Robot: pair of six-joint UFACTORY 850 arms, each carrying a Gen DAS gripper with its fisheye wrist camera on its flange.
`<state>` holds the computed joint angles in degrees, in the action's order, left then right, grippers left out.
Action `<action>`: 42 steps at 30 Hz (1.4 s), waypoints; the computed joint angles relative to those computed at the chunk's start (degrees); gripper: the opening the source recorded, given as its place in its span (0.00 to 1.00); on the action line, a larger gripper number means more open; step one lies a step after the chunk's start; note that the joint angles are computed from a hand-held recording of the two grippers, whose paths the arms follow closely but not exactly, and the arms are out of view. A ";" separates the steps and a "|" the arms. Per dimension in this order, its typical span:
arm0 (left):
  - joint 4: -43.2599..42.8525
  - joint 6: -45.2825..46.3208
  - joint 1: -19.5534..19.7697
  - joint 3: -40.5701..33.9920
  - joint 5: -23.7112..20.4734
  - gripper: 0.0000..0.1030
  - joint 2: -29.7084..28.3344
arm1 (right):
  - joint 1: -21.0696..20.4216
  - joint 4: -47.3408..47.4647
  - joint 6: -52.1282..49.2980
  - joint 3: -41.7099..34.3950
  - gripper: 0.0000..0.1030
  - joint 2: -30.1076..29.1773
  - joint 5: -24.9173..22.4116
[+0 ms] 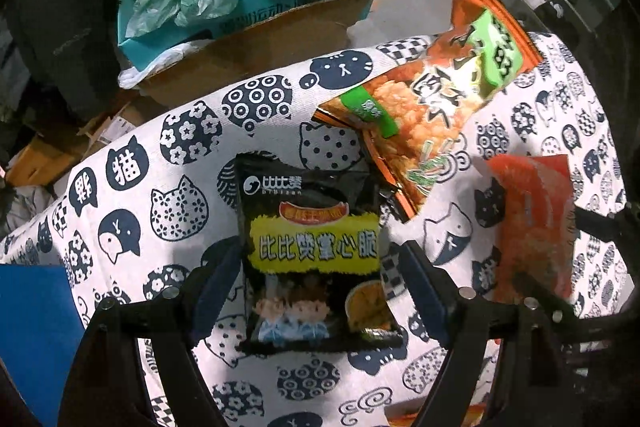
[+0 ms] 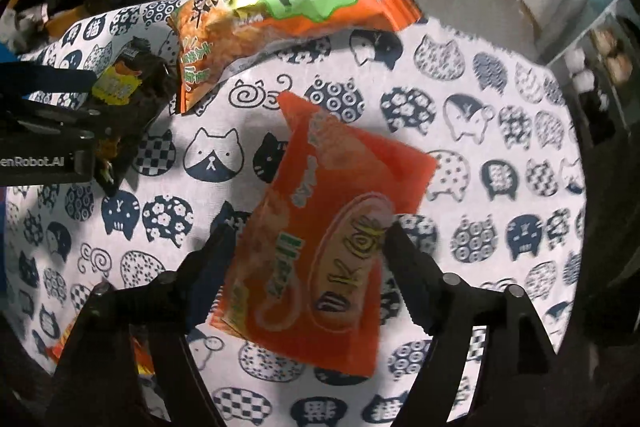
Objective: Organize snacks
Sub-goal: 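Grasp black cartoon snack bag with left tool while right tool grasps red bag, then carry black bag with left tool while right tool carries red bag to box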
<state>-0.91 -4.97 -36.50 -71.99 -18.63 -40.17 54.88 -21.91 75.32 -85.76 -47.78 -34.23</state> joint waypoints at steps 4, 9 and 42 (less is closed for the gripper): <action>-0.53 0.26 0.52 -1.15 -0.98 0.80 -1.39 | -0.07 1.42 -1.09 -2.47 0.75 -2.42 -2.28; -7.69 7.10 1.50 0.34 1.59 0.80 -0.99 | -0.05 2.08 -1.63 -3.16 0.68 -3.32 -2.04; 18.22 -8.15 2.72 22.83 6.23 0.59 21.90 | 5.70 -6.53 1.36 -7.81 0.45 0.73 -7.36</action>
<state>17.30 -13.12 -33.78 -49.17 -12.40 -18.27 60.59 -28.44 76.67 -93.57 -47.05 -41.59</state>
